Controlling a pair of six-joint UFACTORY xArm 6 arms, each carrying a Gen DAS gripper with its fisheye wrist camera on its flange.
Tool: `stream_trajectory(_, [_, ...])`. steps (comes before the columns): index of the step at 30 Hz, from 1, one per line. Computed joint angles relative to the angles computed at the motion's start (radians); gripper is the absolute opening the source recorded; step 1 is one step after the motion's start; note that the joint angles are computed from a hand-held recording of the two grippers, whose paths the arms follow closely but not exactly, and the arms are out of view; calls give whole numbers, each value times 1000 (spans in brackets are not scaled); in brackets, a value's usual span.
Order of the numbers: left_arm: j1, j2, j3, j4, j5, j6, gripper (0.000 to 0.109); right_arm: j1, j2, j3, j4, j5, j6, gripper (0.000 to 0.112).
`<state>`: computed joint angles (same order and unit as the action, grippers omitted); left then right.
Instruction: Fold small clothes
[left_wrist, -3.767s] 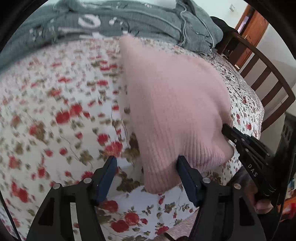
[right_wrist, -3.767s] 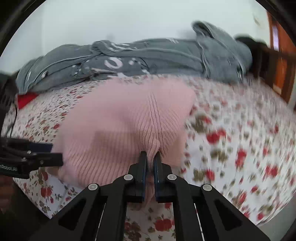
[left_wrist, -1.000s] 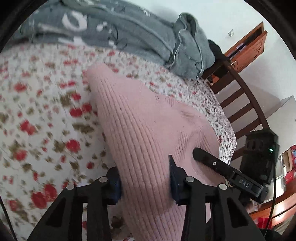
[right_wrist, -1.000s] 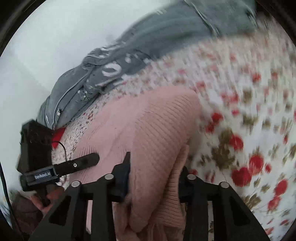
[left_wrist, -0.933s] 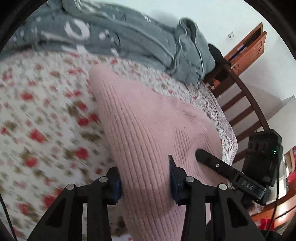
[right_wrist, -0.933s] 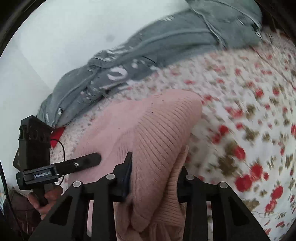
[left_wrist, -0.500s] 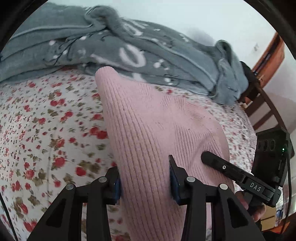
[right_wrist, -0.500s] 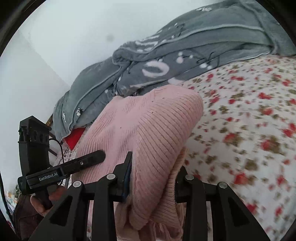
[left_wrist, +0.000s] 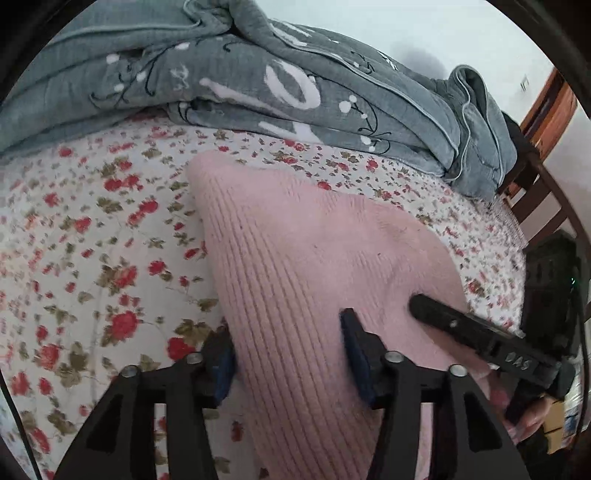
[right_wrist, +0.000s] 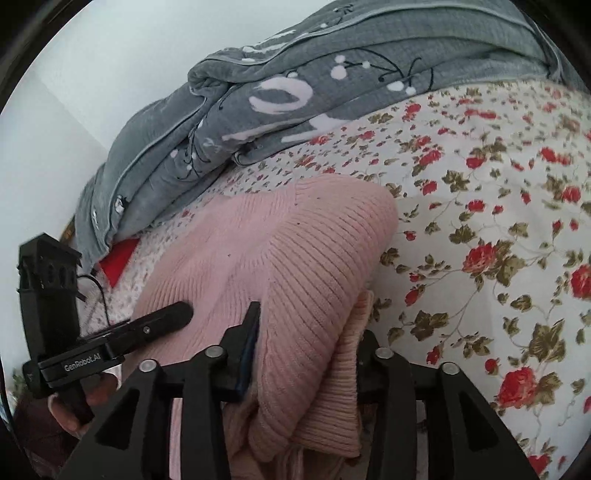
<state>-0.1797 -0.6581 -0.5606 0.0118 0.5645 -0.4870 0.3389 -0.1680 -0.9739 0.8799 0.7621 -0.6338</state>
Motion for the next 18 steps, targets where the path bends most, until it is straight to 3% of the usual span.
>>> stream_trajectory(3, [1,-81,41,120,-8,-59,60,-12,-19,-5,-48,5,-9,60])
stream_trajectory(6, [12,-153,61,273,-4,-132,58,-9,-93,40,-96,-113,-47,60])
stream_trajectory(9, [60,-129,34,186,-67,-33,58,16,-120,45,-88,-213,-103,59])
stream_trajectory(11, [74,-62,-12,138,-95,37,57,29,-99,11,-64,-205,-134,59])
stream_trajectory(13, [78,30,-76,168,-87,52,50,54,-61,-24,-55,-204,-147,54])
stream_trajectory(15, [77,100,-116,182,-70,61,45,81,-7,-54,-88,-207,-149,40])
stream_trajectory(18, [73,194,-140,259,-44,8,41,119,86,-71,-271,-257,-19,29])
